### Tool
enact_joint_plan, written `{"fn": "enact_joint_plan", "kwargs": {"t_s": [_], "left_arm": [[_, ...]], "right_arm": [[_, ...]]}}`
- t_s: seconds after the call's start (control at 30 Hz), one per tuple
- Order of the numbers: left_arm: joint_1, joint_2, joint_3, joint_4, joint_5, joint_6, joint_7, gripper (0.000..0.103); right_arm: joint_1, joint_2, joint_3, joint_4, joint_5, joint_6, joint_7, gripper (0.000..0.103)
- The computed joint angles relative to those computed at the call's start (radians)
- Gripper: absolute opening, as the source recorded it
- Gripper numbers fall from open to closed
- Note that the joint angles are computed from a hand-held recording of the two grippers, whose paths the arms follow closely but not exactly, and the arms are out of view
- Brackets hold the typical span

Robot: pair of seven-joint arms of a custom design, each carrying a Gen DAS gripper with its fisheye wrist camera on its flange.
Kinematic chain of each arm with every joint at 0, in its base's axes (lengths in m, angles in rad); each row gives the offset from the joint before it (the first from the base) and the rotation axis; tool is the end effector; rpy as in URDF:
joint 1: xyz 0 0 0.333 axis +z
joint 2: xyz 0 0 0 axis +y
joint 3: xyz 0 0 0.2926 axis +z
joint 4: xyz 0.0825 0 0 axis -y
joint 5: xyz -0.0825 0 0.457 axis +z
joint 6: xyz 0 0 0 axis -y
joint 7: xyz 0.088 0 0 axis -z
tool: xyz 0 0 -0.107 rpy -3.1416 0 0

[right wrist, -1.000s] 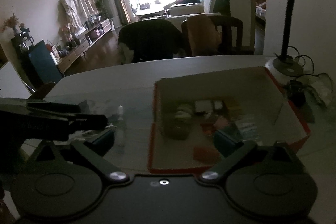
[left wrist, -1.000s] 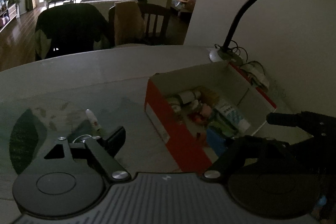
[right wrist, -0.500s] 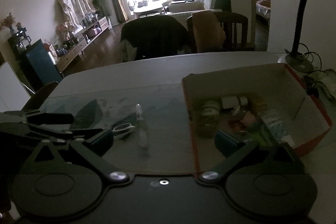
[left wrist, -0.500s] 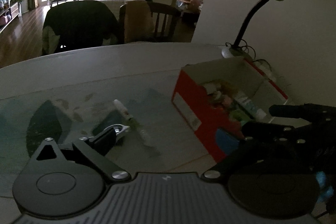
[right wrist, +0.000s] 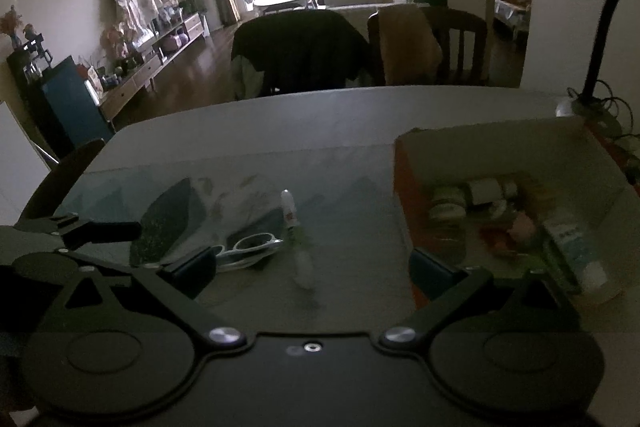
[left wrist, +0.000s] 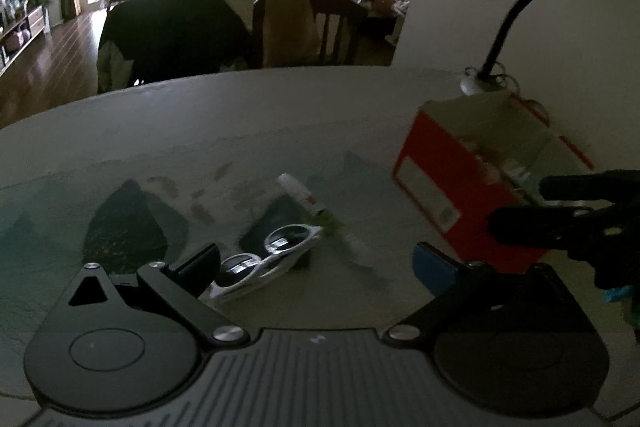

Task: Organize rigid objects
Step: 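Lift both tools out of the box and move toward the sunglasses and marker, then grasp the white sunglasses with the left tool while the right tool grasps the white marker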

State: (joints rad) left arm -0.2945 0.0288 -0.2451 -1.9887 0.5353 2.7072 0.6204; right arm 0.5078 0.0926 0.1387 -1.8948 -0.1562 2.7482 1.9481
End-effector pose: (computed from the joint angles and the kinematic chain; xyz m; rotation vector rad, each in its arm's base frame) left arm 0.5683 -0.3598 0.4698 -1.8412 1.8323 -0.8949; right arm 0.5546 0.4233 0.4906 -1.9973 1.3473 -0.3822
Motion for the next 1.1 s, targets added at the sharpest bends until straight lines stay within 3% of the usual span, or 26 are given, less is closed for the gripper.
{"fn": "enact_joint_plan", "kwargs": {"t_s": [0.47,1.0,1.1], "left_arm": [[0.033,0.080,0.039,-0.016,0.028,0.070,0.020,0.103],[0.026,0.187,0.069,0.041,0.052,0.075,0.127,0.103],[-0.001,0.199,0.099,0.053,0.129,0.071,0.066,0.103]], "right_arm": [[0.043,0.185,-0.022,0.196,0.008,-0.123,-0.063,0.099],[0.067,0.334,-0.065,0.336,0.022,-0.236,-0.129,0.079],[0.069,0.345,-0.067,0.346,0.025,-0.237,-0.132,0.076]]}}
